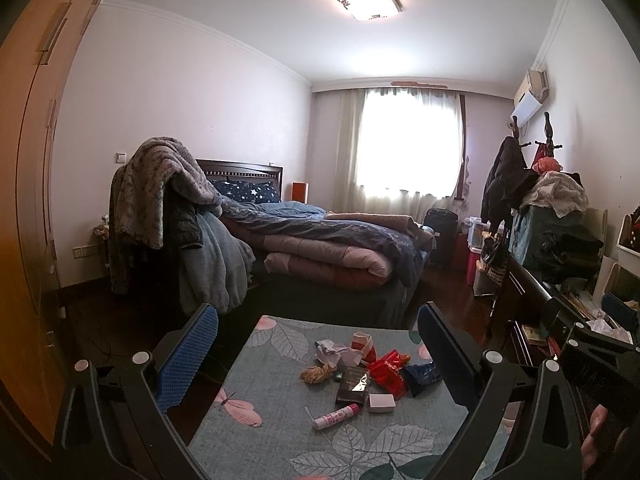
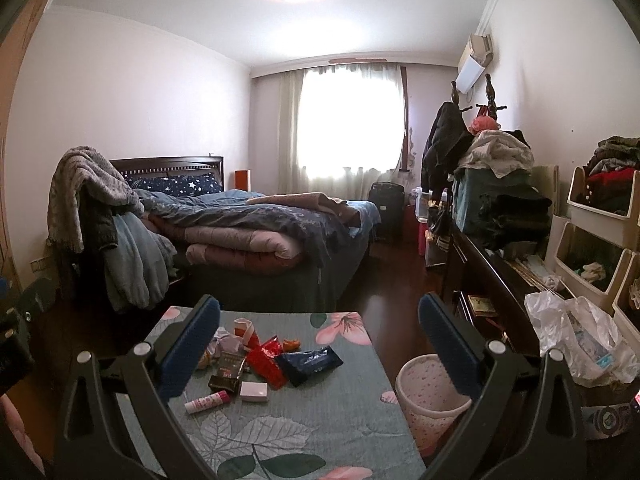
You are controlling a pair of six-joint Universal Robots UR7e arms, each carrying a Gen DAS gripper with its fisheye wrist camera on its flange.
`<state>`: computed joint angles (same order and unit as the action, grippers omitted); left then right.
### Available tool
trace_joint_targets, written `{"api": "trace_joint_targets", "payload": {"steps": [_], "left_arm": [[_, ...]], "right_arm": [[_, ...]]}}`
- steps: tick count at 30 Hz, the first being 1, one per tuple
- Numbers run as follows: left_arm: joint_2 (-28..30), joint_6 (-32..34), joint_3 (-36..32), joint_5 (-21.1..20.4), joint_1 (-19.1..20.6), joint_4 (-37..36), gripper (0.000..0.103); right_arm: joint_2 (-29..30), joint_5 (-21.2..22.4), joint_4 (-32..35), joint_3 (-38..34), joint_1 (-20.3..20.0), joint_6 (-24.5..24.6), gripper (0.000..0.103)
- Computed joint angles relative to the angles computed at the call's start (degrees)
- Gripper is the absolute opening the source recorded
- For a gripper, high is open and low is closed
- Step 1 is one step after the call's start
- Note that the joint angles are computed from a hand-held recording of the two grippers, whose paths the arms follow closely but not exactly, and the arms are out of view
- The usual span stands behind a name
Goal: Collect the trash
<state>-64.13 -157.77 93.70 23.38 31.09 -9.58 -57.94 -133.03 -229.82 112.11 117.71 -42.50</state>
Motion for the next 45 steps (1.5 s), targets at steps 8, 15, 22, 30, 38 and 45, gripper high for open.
{"api": "trace_joint_targets", "payload": {"steps": [8,15,22,30,38,45], "left_arm": [[-0.7,0.2,0.6,0.6,0.6,0.0,0.099],[-0.5,0.0,0.3,0.3,0.8,0.3,0.099],[0.9,-1.2,-1.2,-0.2,1.2,2.2,0.099],[2.8,-2.8,-2.8,-0.4,2.0,4.1,0.099],[8.0,-9.6,-6.9,2.2,6.2,12.6,0.099],[20.6,-24.5,-18.3,4.9,14.0,30.7,0.099]], "right_arm": [[0.1,-0.2,0.2,-0.3,0.2,-0.1,0.1],[-0.1,-0.3,0.9,-0.5,0.3,-0.1,0.1],[0.2,-0.8,2.3,-1.3,-0.1,0.7,0.1],[-0.1,-0.1,4.9,-0.9,-2.1,3.3,0.1],[0.1,1.7,11.7,0.0,-6.8,9.0,0.1],[2.6,1.4,21.7,-1.6,-12.1,15.0,0.1]]}}
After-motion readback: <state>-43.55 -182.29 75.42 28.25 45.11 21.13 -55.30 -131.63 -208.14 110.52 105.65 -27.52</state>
